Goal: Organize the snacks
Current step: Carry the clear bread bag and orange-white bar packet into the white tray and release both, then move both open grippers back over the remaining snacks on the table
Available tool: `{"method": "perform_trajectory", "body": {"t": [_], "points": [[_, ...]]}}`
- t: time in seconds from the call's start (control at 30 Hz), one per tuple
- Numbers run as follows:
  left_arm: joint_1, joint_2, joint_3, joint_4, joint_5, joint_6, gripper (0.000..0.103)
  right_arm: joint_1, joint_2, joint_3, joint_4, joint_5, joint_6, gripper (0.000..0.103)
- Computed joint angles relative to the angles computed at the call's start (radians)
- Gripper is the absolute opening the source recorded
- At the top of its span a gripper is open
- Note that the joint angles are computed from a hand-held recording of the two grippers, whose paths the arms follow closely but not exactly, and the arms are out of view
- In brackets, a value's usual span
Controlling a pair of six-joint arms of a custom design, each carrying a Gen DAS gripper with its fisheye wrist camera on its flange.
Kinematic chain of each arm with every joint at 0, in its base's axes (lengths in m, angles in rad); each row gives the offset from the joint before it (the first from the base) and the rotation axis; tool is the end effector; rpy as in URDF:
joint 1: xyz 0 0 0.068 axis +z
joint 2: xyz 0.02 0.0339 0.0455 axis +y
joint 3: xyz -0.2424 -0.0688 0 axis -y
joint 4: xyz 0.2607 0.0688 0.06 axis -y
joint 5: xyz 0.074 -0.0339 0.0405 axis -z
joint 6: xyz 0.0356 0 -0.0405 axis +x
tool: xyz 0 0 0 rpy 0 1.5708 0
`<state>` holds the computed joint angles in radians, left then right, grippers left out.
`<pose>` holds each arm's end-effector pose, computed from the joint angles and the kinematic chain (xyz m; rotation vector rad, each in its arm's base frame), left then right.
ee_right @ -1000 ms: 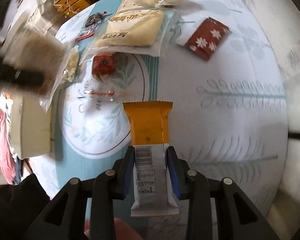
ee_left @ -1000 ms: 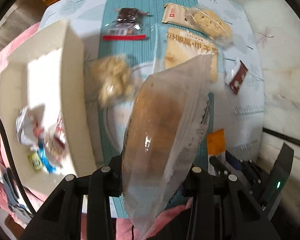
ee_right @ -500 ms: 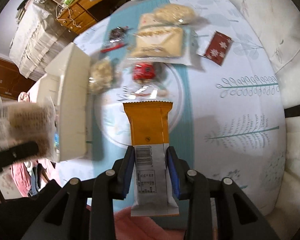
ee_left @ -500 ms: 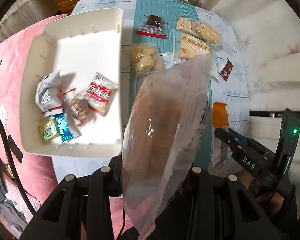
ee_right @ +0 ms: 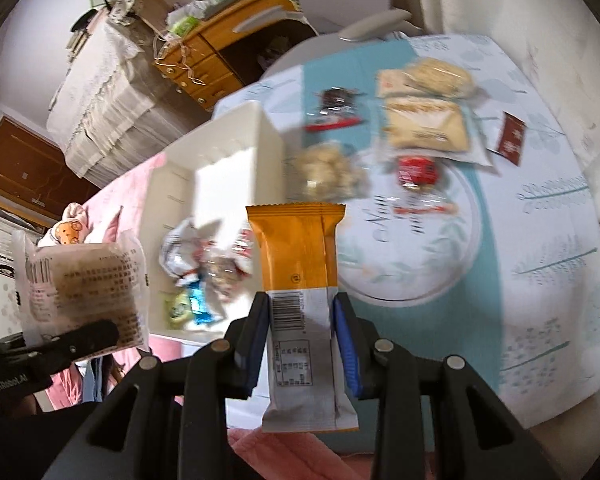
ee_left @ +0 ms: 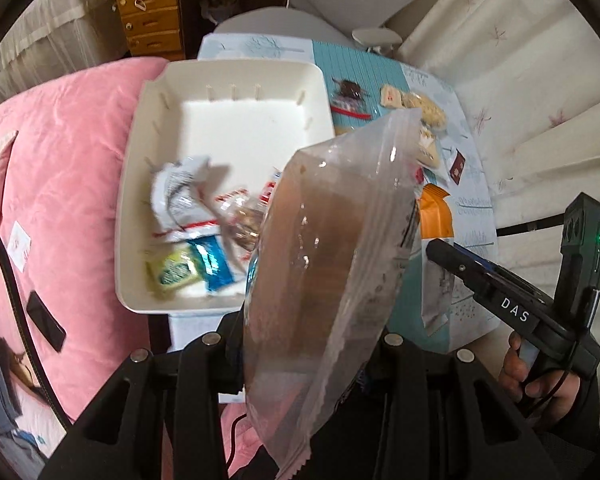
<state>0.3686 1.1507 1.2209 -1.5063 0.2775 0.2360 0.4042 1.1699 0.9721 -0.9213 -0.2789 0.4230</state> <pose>0.1822 0.0599 0.3057 -0.1656 2.9085 -0.3299 0.2169 0.1034 0.2469 -0.0634 2.7757 0.6129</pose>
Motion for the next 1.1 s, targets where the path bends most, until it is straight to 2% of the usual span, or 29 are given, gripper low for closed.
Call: {"method": "perform_trajectory", "body": {"t": [0.13, 0.37, 0.4, 0.47, 0.5, 0.53, 0.67, 0.83, 1.1], "points": [[0.166, 0.019, 0.011, 0.001, 0.048, 0.184, 0.038, 0.149, 0.014, 0.013, 0.077, 0.064, 0.125, 0.033], [0.325, 0.087, 0.031, 0.032, 0.11, 0.354, 0.038, 0.314, 0.092, 0.072, 0.191, 0.141, 0.219, 0.033], [0.333, 0.095, 0.032, 0.039, 0.114, 0.361, 0.039, 0.328, 0.1, 0.08, 0.204, 0.15, 0.224, 0.033], [0.344, 0.113, 0.036, 0.057, 0.125, 0.369, 0.054, 0.346, 0.116, 0.088, 0.241, 0.159, 0.232, 0.036], [0.349, 0.12, 0.04, 0.062, 0.137, 0.374, 0.07, 0.352, 0.127, 0.091, 0.26, 0.165, 0.242, 0.036], [0.356, 0.122, 0.041, 0.068, 0.149, 0.38, 0.079, 0.354, 0.135, 0.093, 0.266, 0.167, 0.25, 0.039], [0.354, 0.115, 0.046, 0.091, 0.183, 0.393, 0.079, 0.354, 0.154, 0.077, 0.286, 0.159, 0.304, 0.046], [0.299, 0.107, 0.013, 0.129, 0.174, 0.336, 0.079, 0.344, 0.124, 0.033, 0.281, 0.174, 0.341, 0.047], [0.176, 0.07, -0.053, 0.133, 0.17, 0.275, 0.079, 0.299, 0.001, -0.077, 0.223, 0.195, 0.382, 0.047]]}}
